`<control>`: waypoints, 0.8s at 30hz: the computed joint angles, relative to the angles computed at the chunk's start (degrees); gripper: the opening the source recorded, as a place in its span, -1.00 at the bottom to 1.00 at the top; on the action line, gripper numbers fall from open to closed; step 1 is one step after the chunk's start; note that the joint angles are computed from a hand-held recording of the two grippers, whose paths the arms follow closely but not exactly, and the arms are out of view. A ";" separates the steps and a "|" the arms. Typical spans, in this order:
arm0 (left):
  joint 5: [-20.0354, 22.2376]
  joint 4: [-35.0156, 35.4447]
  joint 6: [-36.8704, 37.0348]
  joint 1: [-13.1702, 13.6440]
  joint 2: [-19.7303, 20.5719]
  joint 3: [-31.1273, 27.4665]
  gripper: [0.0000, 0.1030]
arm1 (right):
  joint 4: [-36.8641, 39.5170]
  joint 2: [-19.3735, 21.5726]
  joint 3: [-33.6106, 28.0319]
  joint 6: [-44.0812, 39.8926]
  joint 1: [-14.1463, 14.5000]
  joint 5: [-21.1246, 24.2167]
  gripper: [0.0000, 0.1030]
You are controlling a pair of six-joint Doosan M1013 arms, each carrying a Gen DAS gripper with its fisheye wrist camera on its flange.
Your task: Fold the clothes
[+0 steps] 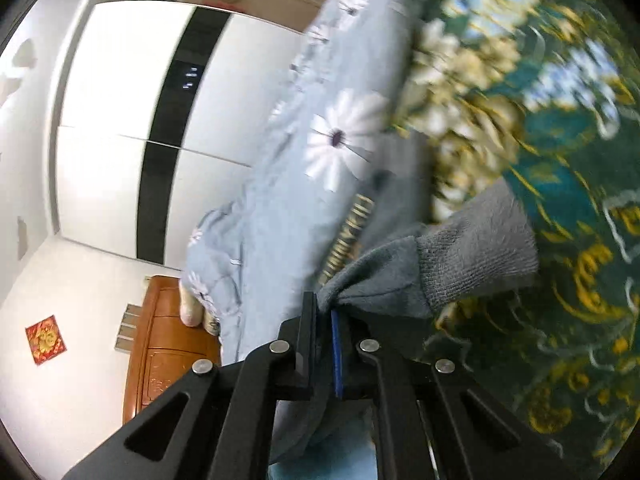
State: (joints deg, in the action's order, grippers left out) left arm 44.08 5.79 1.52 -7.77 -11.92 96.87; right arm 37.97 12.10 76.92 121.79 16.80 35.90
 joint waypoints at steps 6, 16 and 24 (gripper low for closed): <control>0.69 -6.01 3.74 1.60 0.70 0.77 -0.75 | -2.85 2.51 -4.34 -2.76 -0.61 4.90 -0.89; 6.35 -15.48 11.34 7.31 9.03 -6.67 -0.73 | -13.07 16.07 -25.74 4.57 0.66 16.77 -0.89; 10.59 -18.84 16.76 10.93 16.08 -12.02 -0.73 | -23.85 30.08 -50.10 12.12 2.53 32.99 -0.89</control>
